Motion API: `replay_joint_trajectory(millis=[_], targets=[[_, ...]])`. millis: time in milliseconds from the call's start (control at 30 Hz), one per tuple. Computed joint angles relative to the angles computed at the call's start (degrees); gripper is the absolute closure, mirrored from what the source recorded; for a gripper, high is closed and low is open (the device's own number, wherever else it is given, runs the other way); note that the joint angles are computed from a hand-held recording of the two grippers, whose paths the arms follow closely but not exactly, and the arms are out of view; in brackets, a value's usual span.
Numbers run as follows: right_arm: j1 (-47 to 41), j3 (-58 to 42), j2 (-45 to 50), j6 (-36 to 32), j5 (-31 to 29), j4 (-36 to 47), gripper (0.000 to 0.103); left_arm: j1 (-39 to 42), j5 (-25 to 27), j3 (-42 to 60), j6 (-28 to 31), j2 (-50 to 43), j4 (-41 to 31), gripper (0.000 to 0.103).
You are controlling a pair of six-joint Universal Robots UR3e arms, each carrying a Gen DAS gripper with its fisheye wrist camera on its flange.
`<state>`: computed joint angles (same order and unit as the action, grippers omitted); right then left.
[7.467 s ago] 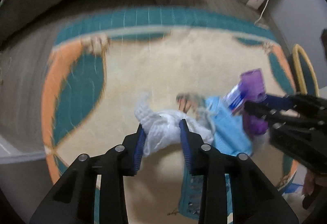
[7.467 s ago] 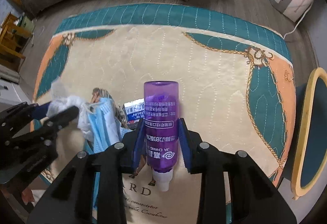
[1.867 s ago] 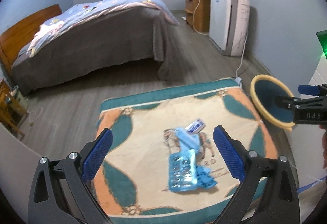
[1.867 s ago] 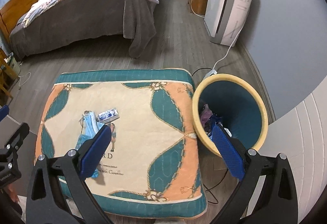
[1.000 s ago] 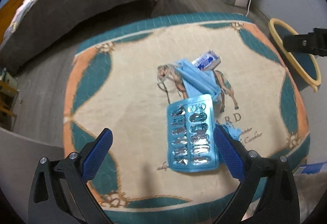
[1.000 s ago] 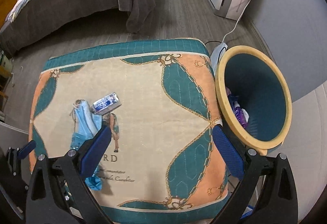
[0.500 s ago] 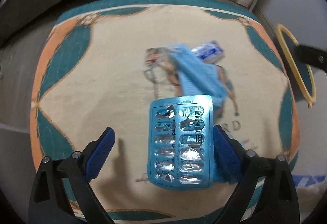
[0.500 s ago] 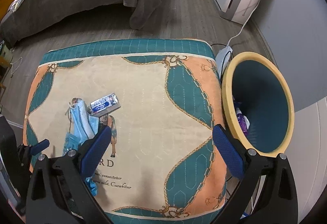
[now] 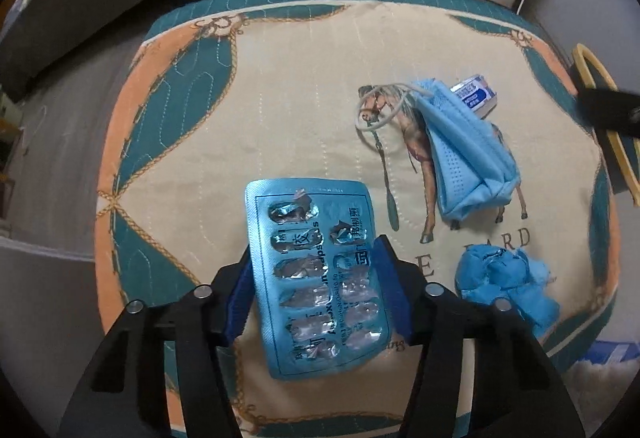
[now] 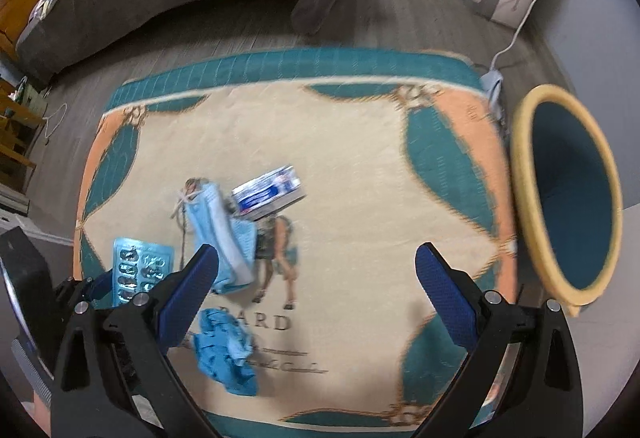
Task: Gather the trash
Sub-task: 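Grasp the blue pill blister pack with the left tool while the right tool grasps the blue face mask, then carry the blister pack and face mask over the wastebasket with both tools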
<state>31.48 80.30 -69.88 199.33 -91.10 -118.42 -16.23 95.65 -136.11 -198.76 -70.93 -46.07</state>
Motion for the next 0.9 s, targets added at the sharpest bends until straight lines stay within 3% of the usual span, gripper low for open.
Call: replay_joint_trajectory(millis=[100, 233, 333, 433, 500, 733, 900], targets=[[0.80, -2.58, 3.00, 1.31, 2.32, 1.09, 0.016, 1.26, 0.53, -1.49, 1.89, 4.61, -0.67, 0.061], [2.30, -6.47, 7.14, 2.99, 4.53, 2.04, 0.025, 4.90, -2.18, -3.09, 4.27, 9.19, -3.31, 0.061], [3.34, -9.03, 10.00, 3.37, 6.00, 2.56, 0.040, 6.37, -3.20, -4.05, 6.29, 12.08, -4.60, 0.064], [3.96, -11.39, 12.21, 2.84, 7.39, 3.80, 0.062, 7.19, -3.98, -4.10, 7.06, 13.54, -5.41, 0.067], [4.06, -12.32, 13.00, 1.95, 8.49, 4.40, 0.087, 7.24, -4.69, -3.21, 6.60, 12.39, -4.70, 0.070], [3.37, -10.02, 8.86, 2.06, 9.97, 1.78, 0.093, 7.48, -8.17, -0.82, 6.52, 13.80, -4.39, 0.093], [2.53, -7.20, 2.12, 1.98, 9.82, -0.24, 0.093, 0.14, -4.04, 4.17, 3.71, 8.94, -1.45, 0.093]])
